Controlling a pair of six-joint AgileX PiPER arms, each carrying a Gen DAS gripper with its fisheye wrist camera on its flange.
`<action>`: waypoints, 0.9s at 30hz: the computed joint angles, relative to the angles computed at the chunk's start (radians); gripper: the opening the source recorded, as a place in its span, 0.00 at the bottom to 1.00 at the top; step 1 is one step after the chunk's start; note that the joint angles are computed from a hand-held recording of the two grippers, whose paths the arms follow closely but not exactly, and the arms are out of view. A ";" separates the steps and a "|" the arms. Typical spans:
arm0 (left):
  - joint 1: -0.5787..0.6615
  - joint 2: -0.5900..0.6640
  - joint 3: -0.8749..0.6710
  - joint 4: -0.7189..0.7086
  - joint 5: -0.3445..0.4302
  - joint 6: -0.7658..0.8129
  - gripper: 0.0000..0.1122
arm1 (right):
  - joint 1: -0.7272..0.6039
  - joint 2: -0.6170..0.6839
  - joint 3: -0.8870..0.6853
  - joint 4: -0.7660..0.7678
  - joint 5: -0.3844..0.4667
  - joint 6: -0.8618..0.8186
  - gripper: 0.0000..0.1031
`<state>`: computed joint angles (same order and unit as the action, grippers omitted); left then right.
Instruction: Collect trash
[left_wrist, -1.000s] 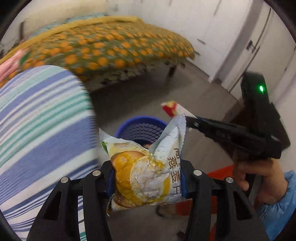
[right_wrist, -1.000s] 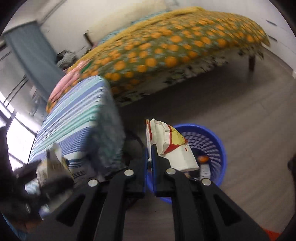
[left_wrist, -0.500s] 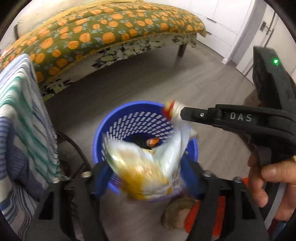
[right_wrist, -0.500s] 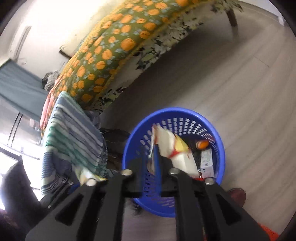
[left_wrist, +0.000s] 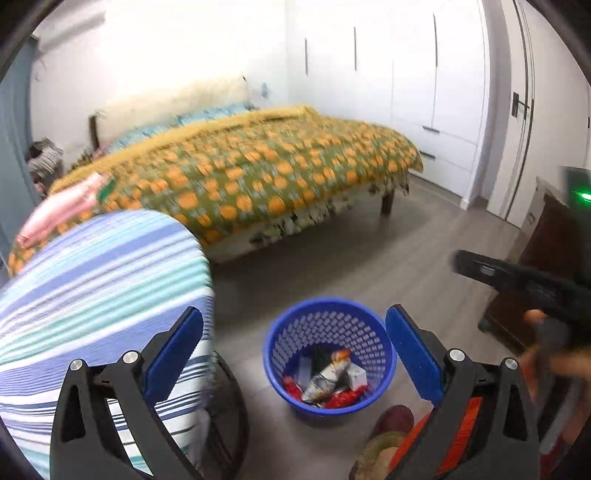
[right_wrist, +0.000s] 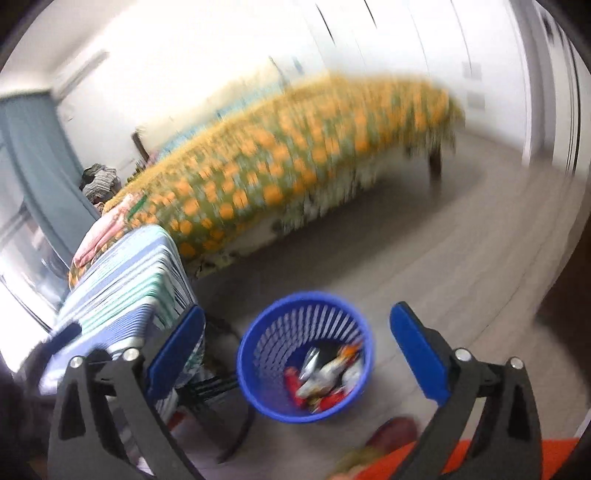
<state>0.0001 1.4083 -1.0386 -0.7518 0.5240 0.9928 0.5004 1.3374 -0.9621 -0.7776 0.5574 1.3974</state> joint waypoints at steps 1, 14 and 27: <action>-0.001 -0.026 0.012 0.026 -0.010 -0.031 0.87 | 0.082 -0.046 -0.002 -0.073 0.096 0.063 0.96; -0.022 0.033 -0.047 0.335 0.166 -0.328 0.87 | 0.237 0.020 -0.129 0.111 0.434 -0.071 0.95; -0.064 0.098 -0.036 0.457 0.156 -0.445 0.87 | 0.262 0.098 -0.156 0.204 0.487 -0.129 0.95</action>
